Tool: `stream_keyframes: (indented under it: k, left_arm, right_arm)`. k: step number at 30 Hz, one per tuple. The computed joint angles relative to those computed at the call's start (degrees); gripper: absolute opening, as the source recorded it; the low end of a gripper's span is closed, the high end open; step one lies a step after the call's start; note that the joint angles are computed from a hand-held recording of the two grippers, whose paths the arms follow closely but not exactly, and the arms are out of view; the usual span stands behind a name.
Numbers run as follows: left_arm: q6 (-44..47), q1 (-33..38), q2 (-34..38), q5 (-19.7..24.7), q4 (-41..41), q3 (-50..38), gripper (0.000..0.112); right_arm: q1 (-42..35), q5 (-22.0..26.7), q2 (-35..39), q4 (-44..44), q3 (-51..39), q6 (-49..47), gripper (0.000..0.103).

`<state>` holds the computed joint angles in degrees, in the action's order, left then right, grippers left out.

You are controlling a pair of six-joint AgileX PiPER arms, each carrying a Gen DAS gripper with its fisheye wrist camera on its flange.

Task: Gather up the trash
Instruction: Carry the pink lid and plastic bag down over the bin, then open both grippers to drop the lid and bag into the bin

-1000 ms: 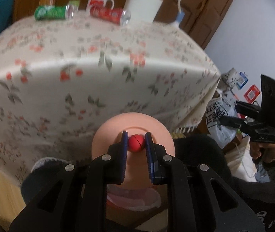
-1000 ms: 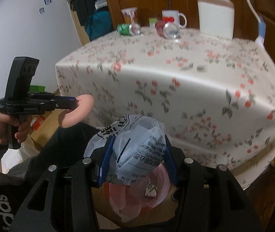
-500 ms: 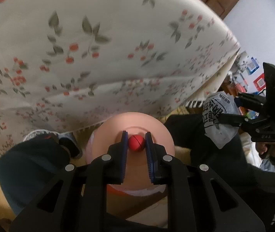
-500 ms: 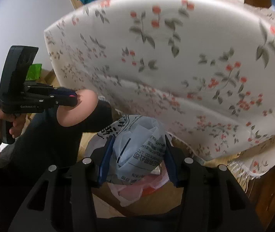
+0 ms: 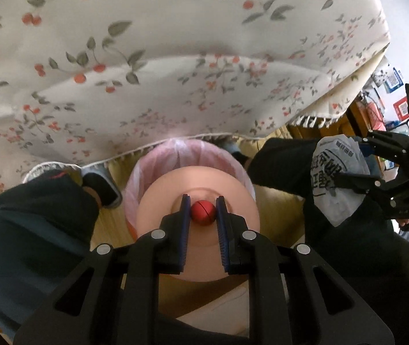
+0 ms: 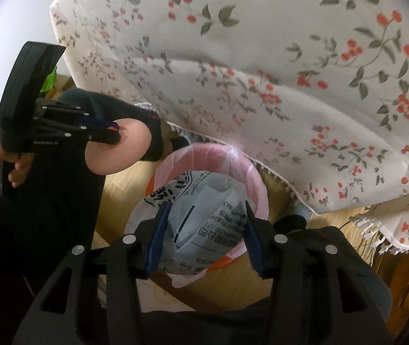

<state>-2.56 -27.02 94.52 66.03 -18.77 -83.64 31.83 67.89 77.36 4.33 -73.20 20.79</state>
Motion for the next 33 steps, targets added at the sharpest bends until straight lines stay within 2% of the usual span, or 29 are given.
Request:
stream_keyframes:
  k: [11,13,15,16,17,18,21,33]
  left_arm:
    - [1.5,0.6,1.6,-0.3,-2.0,2.0,0.02]
    - [1.6,0.9,1.6,-0.5,-2.3,2.1,0.028]
    - [2.0,1.5,1.5,-0.4,-3.3,2.2,0.046]
    - [2.2,1.7,1.4,-0.4,-3.7,2.2,0.051]
    - [2.4,1.9,1.3,-0.3,-4.1,2.1,0.064]
    - [2.4,2.0,1.2,-0.2,-4.1,2.0,0.077]
    - [2.3,2.2,0.7,-0.1,-4.5,1.9,0.097]
    - [1.0,1.9,-1.0,1.3,-3.4,-1.0,0.097]
  right_arm:
    - [-1.1,-1.4,2.2,3.5,2.9,-3.0,0.049]
    - [-1.6,-1.2,2.6,4.3,2.9,-3.9,0.051]
    - [-1.8,-1.0,3.1,4.6,3.1,-4.1,0.058]
    - [-2.2,-0.8,3.4,5.1,3.2,-4.7,0.076]
    - [-2.2,-0.9,3.4,5.0,3.3,-4.7,0.093]
    - [-2.1,-1.3,3.0,4.6,3.6,-4.4,0.098]
    - [-2.4,-1.1,2.6,4.9,3.3,-4.4,0.098]
    - [-2.2,0.3,0.5,2.2,-1.0,-1.6,0.098]
